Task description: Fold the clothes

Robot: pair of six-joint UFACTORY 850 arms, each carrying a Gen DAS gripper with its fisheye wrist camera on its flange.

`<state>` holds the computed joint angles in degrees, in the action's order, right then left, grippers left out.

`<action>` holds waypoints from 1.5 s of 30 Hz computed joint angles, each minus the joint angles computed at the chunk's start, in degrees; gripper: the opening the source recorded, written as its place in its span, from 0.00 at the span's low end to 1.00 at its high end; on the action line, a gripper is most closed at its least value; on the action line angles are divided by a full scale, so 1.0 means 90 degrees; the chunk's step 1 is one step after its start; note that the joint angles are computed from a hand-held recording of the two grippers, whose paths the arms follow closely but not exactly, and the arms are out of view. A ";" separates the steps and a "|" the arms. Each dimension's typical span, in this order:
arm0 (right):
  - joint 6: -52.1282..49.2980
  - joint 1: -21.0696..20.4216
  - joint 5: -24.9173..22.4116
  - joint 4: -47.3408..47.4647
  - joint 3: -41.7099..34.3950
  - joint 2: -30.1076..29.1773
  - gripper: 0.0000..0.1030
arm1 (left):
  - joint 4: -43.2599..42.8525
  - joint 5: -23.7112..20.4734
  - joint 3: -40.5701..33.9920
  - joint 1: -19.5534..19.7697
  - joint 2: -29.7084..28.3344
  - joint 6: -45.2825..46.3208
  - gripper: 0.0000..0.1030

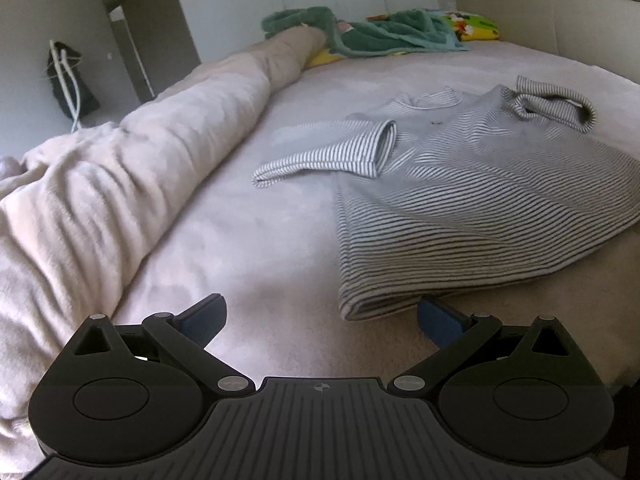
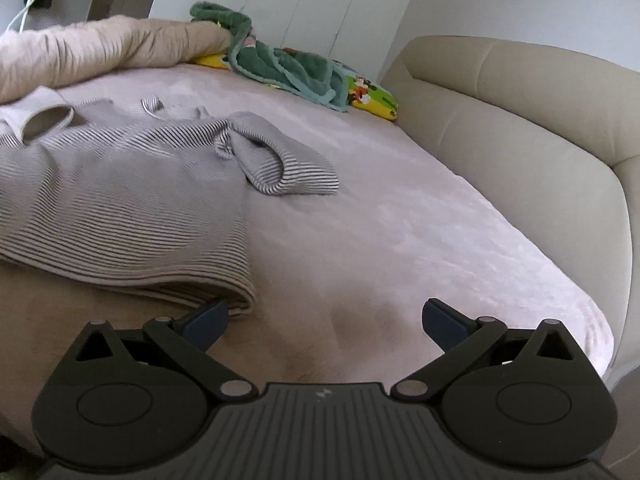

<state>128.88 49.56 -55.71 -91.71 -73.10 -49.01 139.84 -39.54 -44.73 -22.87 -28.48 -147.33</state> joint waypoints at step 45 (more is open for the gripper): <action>0.0111 0.0464 0.0127 -0.0320 0.1236 0.0856 1.00 | 0.0624 0.0113 0.1330 0.0090 0.1162 0.0064 1.00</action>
<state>129.88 53.73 -54.57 -94.59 -61.97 -41.31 145.46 -38.52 -32.76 -22.06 -18.03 -146.76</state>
